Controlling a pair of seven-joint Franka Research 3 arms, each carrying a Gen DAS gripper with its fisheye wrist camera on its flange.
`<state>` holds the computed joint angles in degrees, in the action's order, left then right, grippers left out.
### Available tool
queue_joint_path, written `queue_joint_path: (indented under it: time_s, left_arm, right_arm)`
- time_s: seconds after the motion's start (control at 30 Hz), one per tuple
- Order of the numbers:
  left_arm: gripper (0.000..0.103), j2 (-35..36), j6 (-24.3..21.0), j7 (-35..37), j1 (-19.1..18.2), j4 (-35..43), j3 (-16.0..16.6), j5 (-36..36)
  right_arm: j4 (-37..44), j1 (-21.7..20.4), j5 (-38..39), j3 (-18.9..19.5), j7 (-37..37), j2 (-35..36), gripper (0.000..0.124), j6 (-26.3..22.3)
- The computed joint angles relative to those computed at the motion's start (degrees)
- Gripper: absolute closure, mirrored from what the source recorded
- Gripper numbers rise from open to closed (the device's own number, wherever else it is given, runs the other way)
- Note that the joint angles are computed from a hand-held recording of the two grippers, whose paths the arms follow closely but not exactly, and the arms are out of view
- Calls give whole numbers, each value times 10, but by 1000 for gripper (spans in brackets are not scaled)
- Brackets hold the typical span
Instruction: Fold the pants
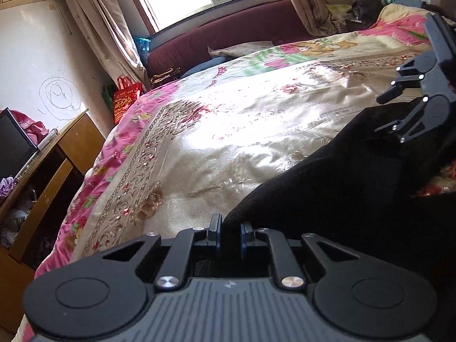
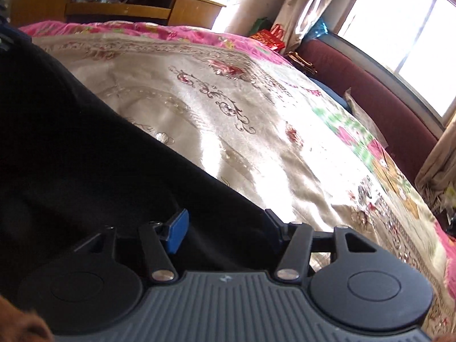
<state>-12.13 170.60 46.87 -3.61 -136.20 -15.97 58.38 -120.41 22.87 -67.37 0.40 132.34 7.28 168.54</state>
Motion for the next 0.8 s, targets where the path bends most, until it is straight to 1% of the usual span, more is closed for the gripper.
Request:
queue_joint_path:
  time_s: [0.03,0.1,0.17,0.23,0.27,0.3,0.33,0.37,0.4,0.43,0.47,0.53,0.57,0.6,0.7,0.8]
  left_arm:
    - [75,-3,8,1,-1,-5,2,-2]
    - [75,-4,19,0,1,-9,3,-5]
    - [75,-3,30,-3,6,-11,4,-9]
    - [75,-3,41,3,8,-15,8,-19]
    - [75,-3,40,2,12,-15,4,-16]
    - [75,-4,40,6,14,-15,4,-18]
    - [75,-4,39,11,14,-16,4,-22]
    - [75,-5,39,14,15,-18,3,-24]
    - [75,-5,39,14,17,-17,1,-22]
    - [75,-5,38,5,24,-16,-5,-12]
    - [75,-3,37,-4,29,-14,-9,-4]
    - [75,4,33,-27,36,-6,-14,13]
    - [75,8,31,-37,38,-1,-14,22]
    - [75,10,29,-49,39,5,-14,33]
    - [75,8,29,-87,43,13,-8,69]
    - [75,-16,37,-130,51,4,-2,104]
  right_arm:
    - [12,3,-8,1,-7,10,67,-10]
    - [37,14,-44,-4,3,31,67,-34]
    - [53,16,-45,-5,-15,47,67,-38]
    - [64,13,-3,-2,-82,64,68,-41]
    - [73,17,16,-2,-118,75,69,-55]
    - [83,20,41,-2,-147,85,74,-68]
    - [90,22,70,-2,-168,92,97,-78]
    - [97,24,98,-4,-177,97,106,-90]
    - [99,22,132,-5,-186,96,109,-92]
    - [95,22,153,-9,-184,91,114,-83]
    - [89,25,166,-15,-181,83,116,-76]
    - [75,33,176,-27,-161,61,117,-69]
    - [66,32,191,-26,-154,45,117,-68]
    - [59,29,208,-23,-152,32,117,-68]
    - [40,22,226,-12,-126,-15,117,-75]
    - [-1,15,195,13,-70,-87,117,-89]
